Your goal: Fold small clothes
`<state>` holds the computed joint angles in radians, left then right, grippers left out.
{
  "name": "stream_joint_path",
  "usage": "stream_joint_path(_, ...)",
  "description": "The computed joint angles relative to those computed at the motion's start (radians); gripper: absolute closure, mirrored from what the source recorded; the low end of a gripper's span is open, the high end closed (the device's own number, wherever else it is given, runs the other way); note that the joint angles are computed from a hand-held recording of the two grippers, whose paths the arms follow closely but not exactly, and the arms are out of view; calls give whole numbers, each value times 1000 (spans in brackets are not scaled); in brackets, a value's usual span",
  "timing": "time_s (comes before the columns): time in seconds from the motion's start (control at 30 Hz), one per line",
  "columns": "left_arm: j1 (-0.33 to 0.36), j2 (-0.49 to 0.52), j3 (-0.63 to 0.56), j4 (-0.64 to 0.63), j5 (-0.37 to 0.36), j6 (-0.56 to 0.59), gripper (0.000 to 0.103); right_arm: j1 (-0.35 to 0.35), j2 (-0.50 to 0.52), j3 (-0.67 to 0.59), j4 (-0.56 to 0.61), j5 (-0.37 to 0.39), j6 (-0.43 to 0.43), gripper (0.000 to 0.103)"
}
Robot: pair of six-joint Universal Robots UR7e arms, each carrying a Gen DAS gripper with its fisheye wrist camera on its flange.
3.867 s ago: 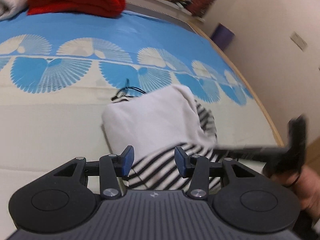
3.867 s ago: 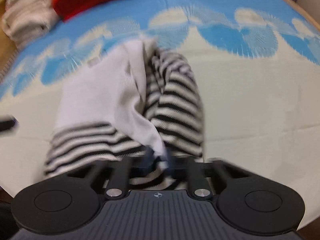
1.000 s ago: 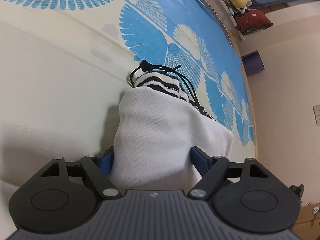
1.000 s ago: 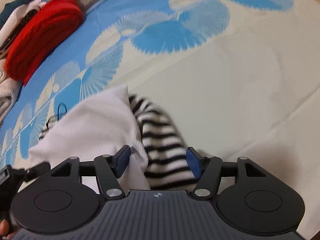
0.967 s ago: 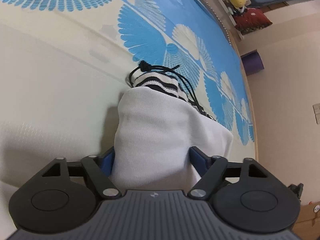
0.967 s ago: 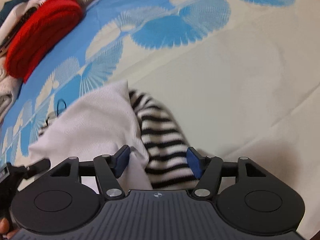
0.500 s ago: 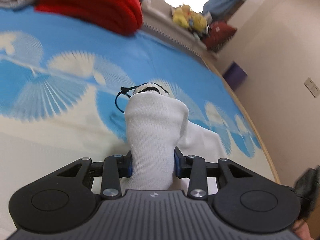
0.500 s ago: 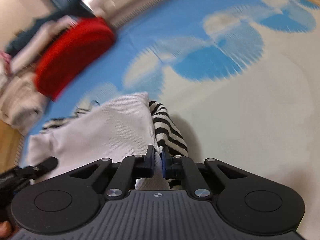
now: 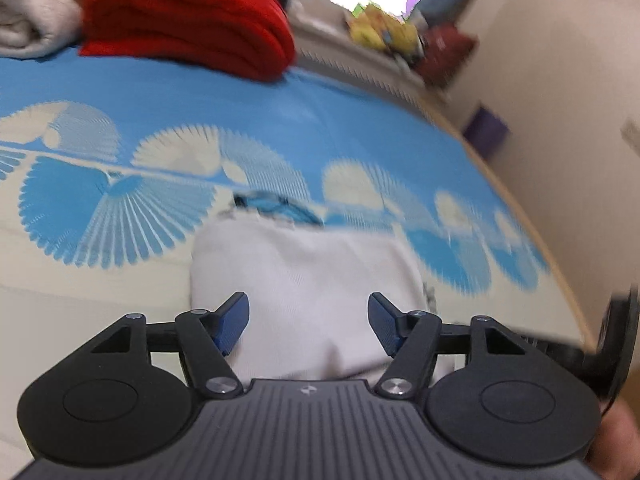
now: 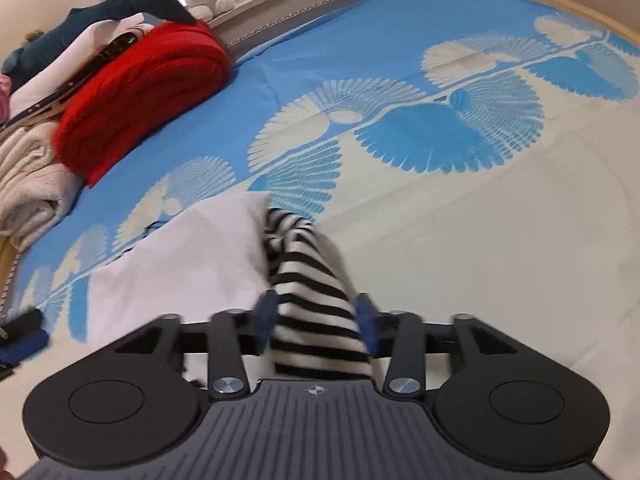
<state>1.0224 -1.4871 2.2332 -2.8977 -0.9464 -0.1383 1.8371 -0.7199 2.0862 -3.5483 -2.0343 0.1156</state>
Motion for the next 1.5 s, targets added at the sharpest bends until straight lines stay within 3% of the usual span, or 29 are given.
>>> stream_joint_path(0.13, -7, -6, 16, 125, 33, -29, 33, -32, -41, 26, 118, 107, 17, 52)
stream_joint_path(0.23, -5, -10, 21, 163, 64, -80, 33, -33, -51, 31, 207, 122, 23, 53)
stream_joint_path(0.27, -5, -17, 24, 170, 63, -97, 33, -28, -53, 32, 230, 114, 22, 67)
stream_joint_path(0.3, -6, -24, 24, 173, 59, -105, 33, -28, -56, 39, 228, 122, 12, 103)
stream_joint_path(0.4, -21, -46, 32, 189, 52, -100, 33, -10, -56, 72, 86, 103, -22, 103)
stream_joint_path(0.5, -34, -48, 38, 209, 31, -60, 31, -8, -68, 110, -58, 86, 0, 103)
stream_joint_path(0.57, -36, -30, 22, 307, 50, -69, 31, -12, -82, 106, 32, 46, 32, 103)
stream_joint_path(0.67, -28, -4, -4, 486, 93, -110, 22, -10, -86, 77, 241, -11, 71, 103)
stream_joint_path(0.73, -22, -18, -9, 515, 80, -137, 22, 0, -76, 65, 277, -26, 68, 103)
stream_joint_path(0.87, -23, -73, 9, 485, 58, -139, 23, 15, -81, 66, 244, -26, 69, 101)
stream_joint_path(0.93, -4, -72, -6, 551, 42, -172, 21, 17, -93, 85, 189, -10, 59, 92)
stream_joint_path(1.0, 20, -65, -16, 589, 15, -190, 20, 13, -102, 101, 152, 14, 45, 58)
stream_joint_path(1.07, 45, -66, -23, 581, -21, -198, 20, 11, -107, 89, 200, 24, 41, 45)
stream_joint_path(1.17, 77, -62, -25, 556, -74, -219, 26, -2, -106, 66, 349, 18, 57, 45)
stream_joint_path(1.23, 82, -63, -16, 533, -86, -218, 36, -10, -105, 58, 406, 17, 97, 45)
stream_joint_path(1.27, 81, -67, -14, 525, -90, -210, 40, -16, -107, 58, 409, 30, 108, 47)
stream_joint_path(1.33, 86, -83, -12, 509, -114, -217, 58, -30, -116, 66, 401, 72, 109, 68)
stream_joint_path(1.37, 87, -95, -10, 506, -123, -216, 62, -34, -119, 74, 383, 90, 106, 97)
stream_joint_path(1.5, 81, -139, -6, 542, -121, -202, 65, -20, -120, 95, 262, 101, 65, 97)
